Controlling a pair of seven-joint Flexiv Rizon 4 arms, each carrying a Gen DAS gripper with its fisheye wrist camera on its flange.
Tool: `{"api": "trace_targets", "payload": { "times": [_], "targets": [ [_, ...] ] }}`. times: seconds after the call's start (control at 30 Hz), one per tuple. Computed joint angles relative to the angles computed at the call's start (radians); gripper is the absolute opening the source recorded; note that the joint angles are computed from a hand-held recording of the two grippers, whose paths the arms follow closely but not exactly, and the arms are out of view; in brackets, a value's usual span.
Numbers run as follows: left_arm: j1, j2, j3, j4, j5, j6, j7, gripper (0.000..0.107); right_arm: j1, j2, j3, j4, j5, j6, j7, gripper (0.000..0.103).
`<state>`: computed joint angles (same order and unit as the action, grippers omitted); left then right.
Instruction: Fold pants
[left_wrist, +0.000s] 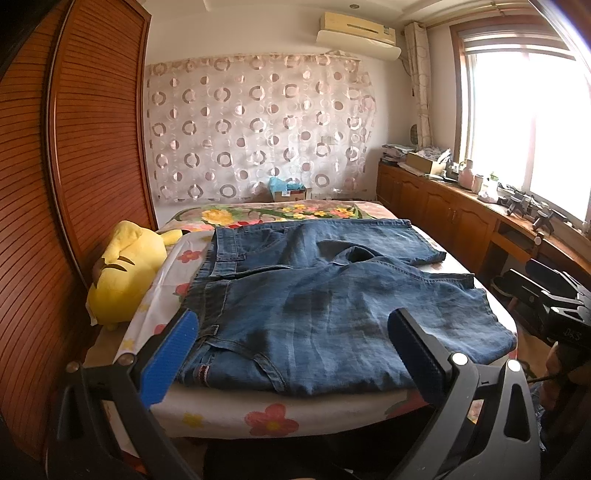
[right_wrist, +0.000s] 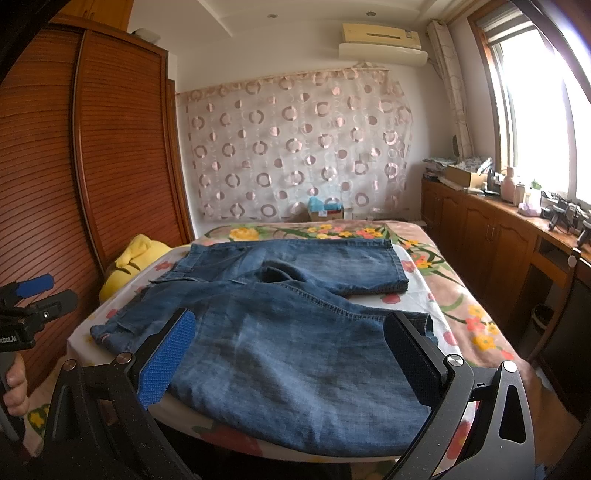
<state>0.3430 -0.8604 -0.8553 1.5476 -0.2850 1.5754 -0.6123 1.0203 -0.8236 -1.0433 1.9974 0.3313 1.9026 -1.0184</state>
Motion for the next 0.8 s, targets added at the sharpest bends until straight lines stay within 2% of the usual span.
{"api": "trace_targets", "payload": {
  "times": [0.5,0.57,0.8],
  "targets": [
    [0.0,-0.004,-0.002,0.004,0.014,0.006,-0.011,0.103,0.018,0.001,-0.013,0.004,0.003,-0.011,0.004,0.103],
    [0.01,0.034,-0.008,0.044,0.011,0.012,-0.031,0.103,0.017,0.004,-0.013,0.008,-0.001,-0.011,0.005,0.103],
    [-0.064,0.035,0.101,-0.013,-0.035,-0.059,-0.039,0.103,-0.008,0.005,-0.001,0.021,-0.021,-0.032,0.023,0.103]
  ]
}}
